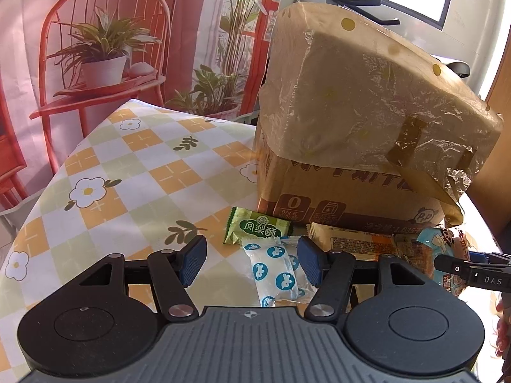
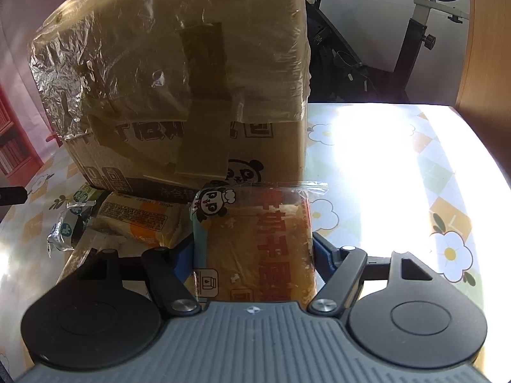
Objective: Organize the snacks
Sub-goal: 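Grasp the panda-printed bread loaf bag with the right tool, then grasp the white-and-blue packet with the left tool while the right holds the bread bag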
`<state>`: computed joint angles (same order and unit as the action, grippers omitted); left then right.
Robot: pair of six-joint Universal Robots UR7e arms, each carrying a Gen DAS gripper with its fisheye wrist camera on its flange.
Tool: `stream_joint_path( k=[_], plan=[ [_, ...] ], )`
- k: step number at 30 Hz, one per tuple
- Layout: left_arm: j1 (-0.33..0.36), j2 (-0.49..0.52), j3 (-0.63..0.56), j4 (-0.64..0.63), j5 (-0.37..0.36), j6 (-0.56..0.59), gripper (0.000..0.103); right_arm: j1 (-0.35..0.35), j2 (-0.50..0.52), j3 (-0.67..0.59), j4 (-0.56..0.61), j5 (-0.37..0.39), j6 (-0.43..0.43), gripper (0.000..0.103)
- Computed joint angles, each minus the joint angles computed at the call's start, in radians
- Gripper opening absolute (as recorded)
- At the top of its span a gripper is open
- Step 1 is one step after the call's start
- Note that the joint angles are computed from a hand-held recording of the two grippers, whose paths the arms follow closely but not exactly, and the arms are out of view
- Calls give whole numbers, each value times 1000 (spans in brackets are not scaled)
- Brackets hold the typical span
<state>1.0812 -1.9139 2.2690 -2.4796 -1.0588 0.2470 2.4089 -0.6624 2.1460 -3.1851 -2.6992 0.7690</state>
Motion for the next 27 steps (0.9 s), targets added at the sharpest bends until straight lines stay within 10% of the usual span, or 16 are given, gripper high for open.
stream_joint_path(
  k=[16, 19, 27],
  plan=[
    [10, 136, 59, -101, 35, -27, 64, 42, 28, -14, 29, -7, 97, 73],
    [12, 120, 77, -107, 30, -8, 47, 46, 28, -11, 34, -6, 107, 73],
    [-15, -28, 95, -13, 5, 16, 46, 73, 29, -5, 40, 5, 122, 73]
  ],
)
